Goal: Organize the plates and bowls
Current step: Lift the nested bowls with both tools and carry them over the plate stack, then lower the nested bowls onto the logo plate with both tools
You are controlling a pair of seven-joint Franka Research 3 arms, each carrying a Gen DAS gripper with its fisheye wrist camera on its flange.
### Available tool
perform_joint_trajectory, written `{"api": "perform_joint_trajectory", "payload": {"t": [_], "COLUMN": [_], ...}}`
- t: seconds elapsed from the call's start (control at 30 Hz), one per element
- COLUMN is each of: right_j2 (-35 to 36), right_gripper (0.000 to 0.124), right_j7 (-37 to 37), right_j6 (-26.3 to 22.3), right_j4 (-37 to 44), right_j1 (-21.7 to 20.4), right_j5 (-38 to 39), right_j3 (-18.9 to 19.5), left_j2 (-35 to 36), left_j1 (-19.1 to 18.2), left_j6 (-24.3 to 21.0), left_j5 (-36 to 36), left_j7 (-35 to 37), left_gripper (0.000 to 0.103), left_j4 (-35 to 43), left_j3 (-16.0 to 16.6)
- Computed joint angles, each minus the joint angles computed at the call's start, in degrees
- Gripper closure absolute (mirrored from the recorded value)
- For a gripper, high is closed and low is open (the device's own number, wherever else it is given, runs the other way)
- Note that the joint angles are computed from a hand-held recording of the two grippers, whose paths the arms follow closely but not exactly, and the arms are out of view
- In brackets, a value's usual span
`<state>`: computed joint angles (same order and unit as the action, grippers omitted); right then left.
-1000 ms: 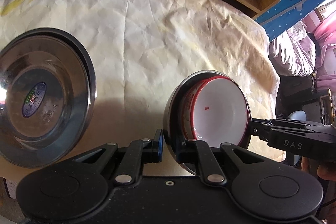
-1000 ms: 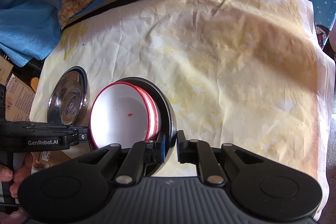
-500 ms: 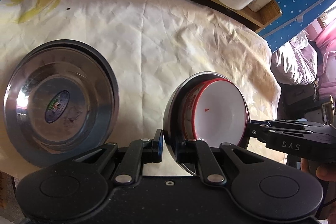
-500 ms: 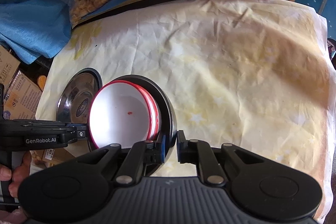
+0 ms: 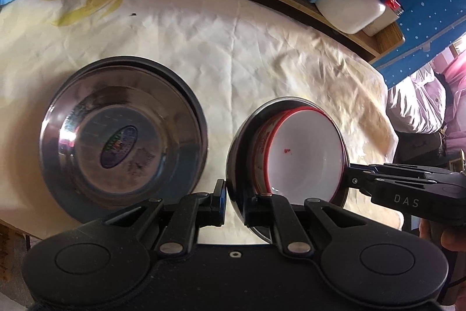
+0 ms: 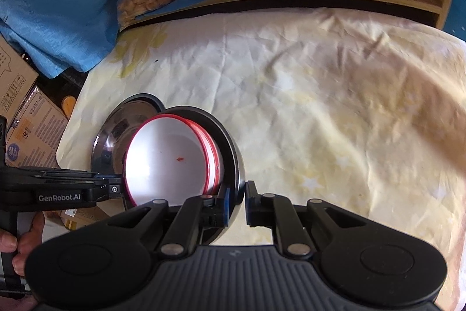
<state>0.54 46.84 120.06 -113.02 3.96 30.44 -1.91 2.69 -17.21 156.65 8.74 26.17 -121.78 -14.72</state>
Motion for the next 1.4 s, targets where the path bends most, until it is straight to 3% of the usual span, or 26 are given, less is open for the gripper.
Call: {"api": "perform_joint_trajectory", "payload": {"t": [0.97,1.4], "right_j2": [3.4,5.6], "right_gripper": [0.112,0.112], "right_j7": [-1.1,-0.8], "right_j6": [-2.0,-2.4], "right_j4": [4.6,6.2], "right_j1": [4.4,6.8], "right_j5": [-1.4,-1.5], "right_j3": [3.0,4.5], "left_j2": [-9.1,-13.6], "left_j1": [2.5,3.8], "left_j6": [1.2,0.5], "left_j5": [2.9,1.0], "left_j7": [-9.1,-8.8], "left_gripper": [0.094,0.094], "left_j4": [-10.5,-15.5], "left_j3": [0.9,2.0]}}
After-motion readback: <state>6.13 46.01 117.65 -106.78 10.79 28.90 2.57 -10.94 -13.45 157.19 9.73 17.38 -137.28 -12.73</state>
